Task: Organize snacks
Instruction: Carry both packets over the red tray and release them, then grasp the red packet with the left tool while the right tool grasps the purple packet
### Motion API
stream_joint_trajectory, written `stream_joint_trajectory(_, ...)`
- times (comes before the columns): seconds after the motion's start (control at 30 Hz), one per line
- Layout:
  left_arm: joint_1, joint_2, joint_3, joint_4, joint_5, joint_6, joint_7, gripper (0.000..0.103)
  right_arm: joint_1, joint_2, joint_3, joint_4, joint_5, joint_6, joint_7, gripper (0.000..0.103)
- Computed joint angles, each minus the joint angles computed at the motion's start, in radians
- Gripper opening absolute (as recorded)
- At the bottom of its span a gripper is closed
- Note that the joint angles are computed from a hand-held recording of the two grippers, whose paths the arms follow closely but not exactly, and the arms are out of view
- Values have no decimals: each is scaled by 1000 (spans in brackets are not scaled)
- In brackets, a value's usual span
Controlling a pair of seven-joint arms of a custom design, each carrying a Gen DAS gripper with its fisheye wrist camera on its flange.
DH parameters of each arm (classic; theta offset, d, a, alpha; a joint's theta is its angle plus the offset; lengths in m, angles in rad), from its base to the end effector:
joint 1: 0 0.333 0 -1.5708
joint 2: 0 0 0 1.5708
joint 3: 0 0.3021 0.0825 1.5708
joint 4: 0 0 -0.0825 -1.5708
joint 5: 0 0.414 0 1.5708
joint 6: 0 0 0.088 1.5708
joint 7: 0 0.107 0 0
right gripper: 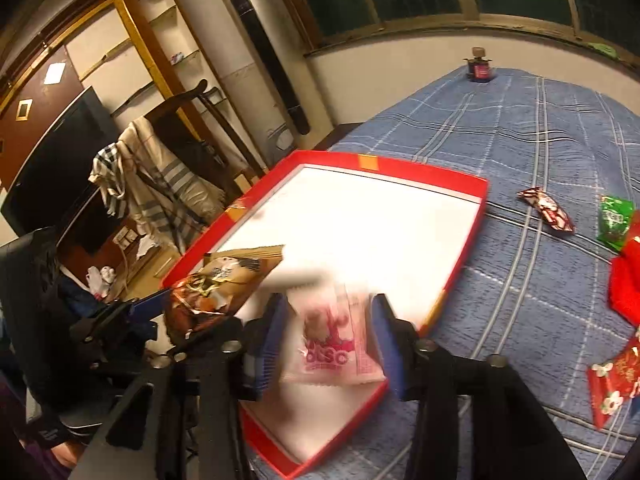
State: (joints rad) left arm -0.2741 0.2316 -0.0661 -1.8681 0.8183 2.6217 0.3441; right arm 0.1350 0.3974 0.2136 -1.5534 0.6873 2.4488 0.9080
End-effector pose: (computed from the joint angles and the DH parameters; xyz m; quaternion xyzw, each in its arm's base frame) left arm 0.6311 -0.2388 0.4158 -0.7432 0.5619 -0.2383 0.2741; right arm 0.6985 0.2308 0.4564 -0.8039 0.4535 -0.0047 0.3848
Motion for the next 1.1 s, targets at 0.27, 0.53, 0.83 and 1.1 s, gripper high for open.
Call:
stream_joint_trajectory(0.27, -14, 10, -10, 26, 6, 19, 12, 83, -42, -56, -46, -84, 55, 120, 9, 63)
stream_joint_trajectory(0.53, -81, 116, -27, 179, -34, 85, 215, 85, -97, -67, -187, -119, -211, 246, 310, 64)
stream_joint_trajectory(0.83, -161, 314, -33, 468, -212, 36, 517, 85, -213, -16, -257, -59, -440, 237, 535, 64)
stream_joint_trajectory(1.1, -273, 596, 16, 879, -332, -174, 718, 85, -254, 110, -265, 110, -587, 137, 660, 65)
